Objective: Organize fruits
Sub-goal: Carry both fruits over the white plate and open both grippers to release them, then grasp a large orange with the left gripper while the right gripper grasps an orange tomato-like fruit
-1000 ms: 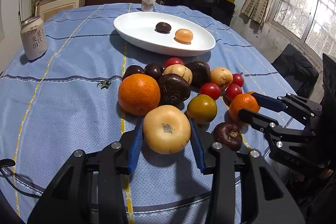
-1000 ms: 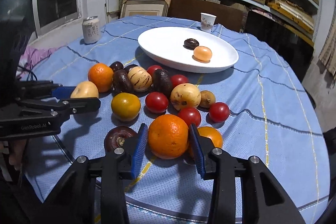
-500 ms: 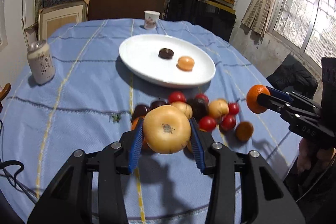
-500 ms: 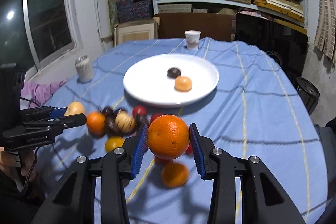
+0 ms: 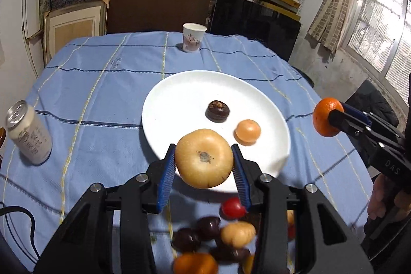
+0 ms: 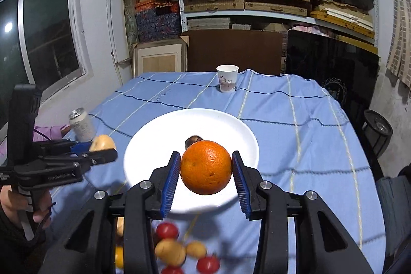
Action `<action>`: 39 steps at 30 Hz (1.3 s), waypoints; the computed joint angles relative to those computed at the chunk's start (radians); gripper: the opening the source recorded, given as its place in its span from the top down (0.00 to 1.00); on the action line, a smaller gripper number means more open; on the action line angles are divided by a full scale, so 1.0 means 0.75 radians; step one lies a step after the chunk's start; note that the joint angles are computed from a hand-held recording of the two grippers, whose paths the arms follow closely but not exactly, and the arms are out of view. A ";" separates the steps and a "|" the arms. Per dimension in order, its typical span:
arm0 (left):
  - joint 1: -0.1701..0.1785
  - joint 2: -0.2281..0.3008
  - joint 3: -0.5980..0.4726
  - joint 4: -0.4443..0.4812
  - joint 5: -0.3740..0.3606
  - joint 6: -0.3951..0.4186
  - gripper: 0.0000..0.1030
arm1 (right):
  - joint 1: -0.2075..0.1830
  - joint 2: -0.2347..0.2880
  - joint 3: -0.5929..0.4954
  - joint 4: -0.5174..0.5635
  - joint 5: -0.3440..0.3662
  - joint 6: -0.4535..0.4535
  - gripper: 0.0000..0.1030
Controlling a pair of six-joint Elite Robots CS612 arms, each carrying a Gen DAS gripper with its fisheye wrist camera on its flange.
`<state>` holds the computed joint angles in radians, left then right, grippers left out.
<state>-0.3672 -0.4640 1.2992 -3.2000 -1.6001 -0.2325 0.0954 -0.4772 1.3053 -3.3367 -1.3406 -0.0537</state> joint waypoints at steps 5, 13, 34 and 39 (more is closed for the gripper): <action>0.012 0.099 -0.199 0.194 0.009 -0.003 0.60 | 0.009 0.126 -0.250 0.206 -0.019 -0.006 0.60; 0.014 0.181 -0.361 0.330 0.025 0.026 0.56 | 0.009 0.247 -0.469 0.377 0.006 0.032 0.59; -0.040 -0.080 0.336 -0.251 0.077 0.117 0.19 | -0.011 -0.038 0.260 -0.121 0.102 0.097 0.44; -0.065 -0.084 0.411 -0.287 0.128 0.127 0.19 | 0.004 -0.064 0.371 -0.178 0.071 0.115 0.44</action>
